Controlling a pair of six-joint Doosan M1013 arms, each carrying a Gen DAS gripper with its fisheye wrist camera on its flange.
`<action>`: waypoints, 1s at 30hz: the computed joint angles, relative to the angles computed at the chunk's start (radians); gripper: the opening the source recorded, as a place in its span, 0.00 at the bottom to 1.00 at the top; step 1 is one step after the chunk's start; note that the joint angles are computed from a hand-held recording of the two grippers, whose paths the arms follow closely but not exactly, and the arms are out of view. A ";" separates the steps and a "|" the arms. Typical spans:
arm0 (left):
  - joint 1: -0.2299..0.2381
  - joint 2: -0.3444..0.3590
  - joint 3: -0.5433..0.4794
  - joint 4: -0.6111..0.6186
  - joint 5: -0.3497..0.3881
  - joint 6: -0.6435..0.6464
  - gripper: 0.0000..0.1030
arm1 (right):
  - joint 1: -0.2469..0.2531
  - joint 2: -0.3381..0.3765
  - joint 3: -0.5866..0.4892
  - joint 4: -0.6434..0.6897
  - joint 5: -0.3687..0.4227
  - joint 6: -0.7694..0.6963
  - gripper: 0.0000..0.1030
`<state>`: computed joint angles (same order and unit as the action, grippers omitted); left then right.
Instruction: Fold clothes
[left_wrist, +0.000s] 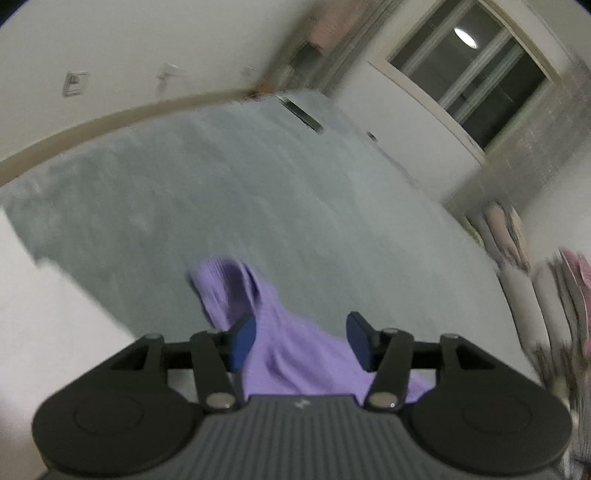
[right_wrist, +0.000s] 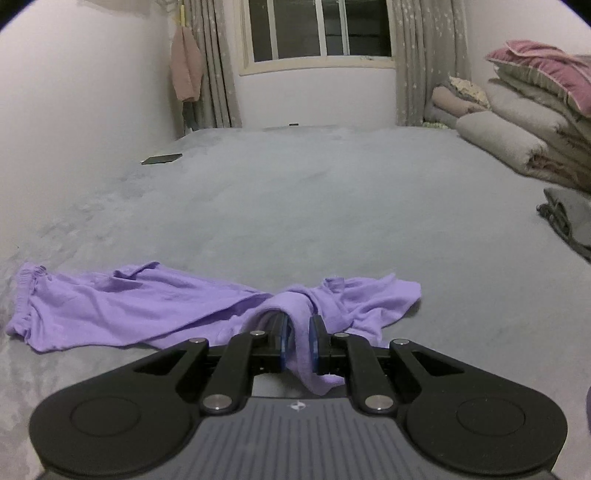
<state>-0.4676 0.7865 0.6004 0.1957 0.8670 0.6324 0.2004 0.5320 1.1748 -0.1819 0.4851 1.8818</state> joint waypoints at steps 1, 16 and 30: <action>-0.010 -0.008 0.017 0.006 0.000 0.025 0.59 | 0.001 -0.001 0.001 -0.018 0.005 0.017 0.12; -0.036 0.029 0.047 -0.055 0.048 0.080 0.01 | 0.012 0.018 0.006 -0.110 0.025 0.097 0.14; 0.002 0.089 -0.176 0.153 -0.075 -0.232 0.00 | 0.068 -0.072 0.145 -1.115 -0.061 0.772 0.05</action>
<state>-0.4658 0.8756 0.4240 0.3492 0.7917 0.4000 0.2682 0.4602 1.3200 -1.2972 0.4241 2.6538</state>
